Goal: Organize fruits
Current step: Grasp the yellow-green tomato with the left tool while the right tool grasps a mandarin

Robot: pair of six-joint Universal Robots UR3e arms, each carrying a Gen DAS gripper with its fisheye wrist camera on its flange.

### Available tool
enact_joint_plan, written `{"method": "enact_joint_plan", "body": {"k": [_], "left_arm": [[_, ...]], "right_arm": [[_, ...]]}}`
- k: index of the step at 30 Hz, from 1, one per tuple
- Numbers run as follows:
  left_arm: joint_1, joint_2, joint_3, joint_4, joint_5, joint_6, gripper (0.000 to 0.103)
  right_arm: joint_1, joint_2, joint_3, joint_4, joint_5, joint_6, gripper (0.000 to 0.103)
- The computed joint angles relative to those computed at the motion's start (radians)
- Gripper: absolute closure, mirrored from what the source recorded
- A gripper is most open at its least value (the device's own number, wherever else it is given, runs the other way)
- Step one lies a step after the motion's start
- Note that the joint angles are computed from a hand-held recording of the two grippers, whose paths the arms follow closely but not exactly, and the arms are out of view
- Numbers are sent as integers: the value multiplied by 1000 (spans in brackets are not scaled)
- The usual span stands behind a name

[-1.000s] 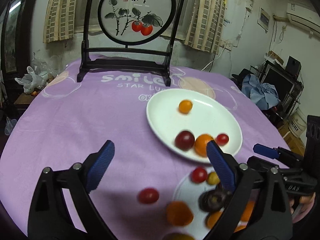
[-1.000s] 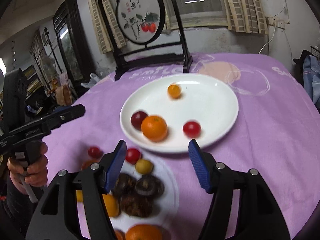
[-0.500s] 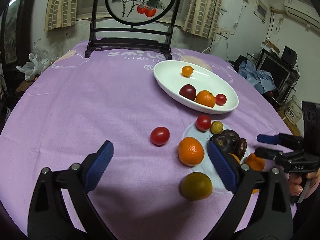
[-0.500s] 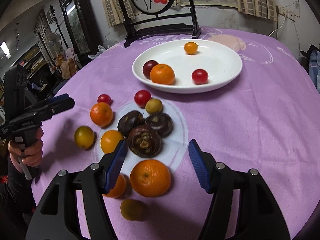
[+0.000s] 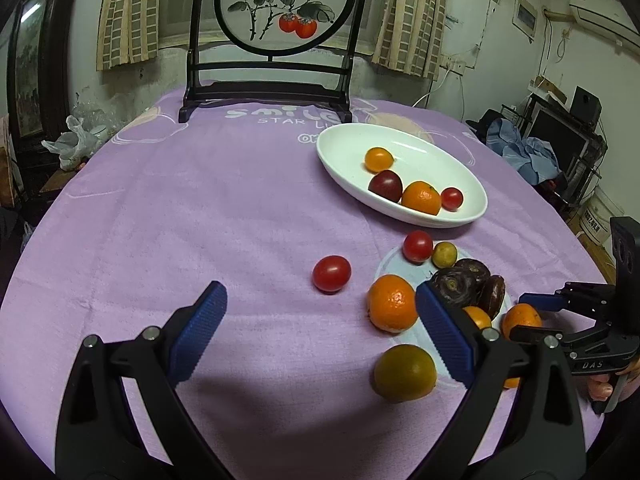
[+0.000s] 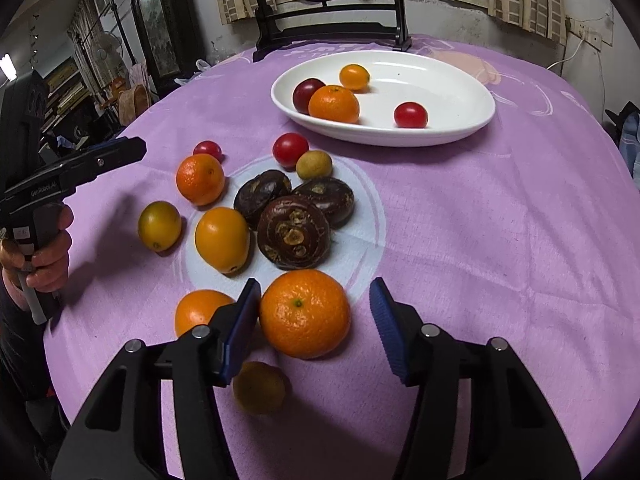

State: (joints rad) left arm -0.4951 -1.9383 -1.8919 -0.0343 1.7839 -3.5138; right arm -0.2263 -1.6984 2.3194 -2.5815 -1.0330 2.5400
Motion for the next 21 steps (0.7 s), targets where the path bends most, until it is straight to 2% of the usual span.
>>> {"method": "enact_joint_plan", "body": {"k": [6,9,13,15,21], "left_arm": [[2,1,5,-15,-8,6,6],[21,18,-12,-26,-70,35,6],[26,42,-42,-45,-184,136,6],[7,30,-31,-59,-199,174,7],[-45,-24,39,-130,-188,244,23]], "right_arm": [[-14,-21,6,48,17,-27,57],[-35,-30,9,71,41,-33,59],[-116,-79,23,146,144,-50,59],[-132,-96,35,132,158,-43,59],[-134,-101,28,148,141,-30,59]]}}
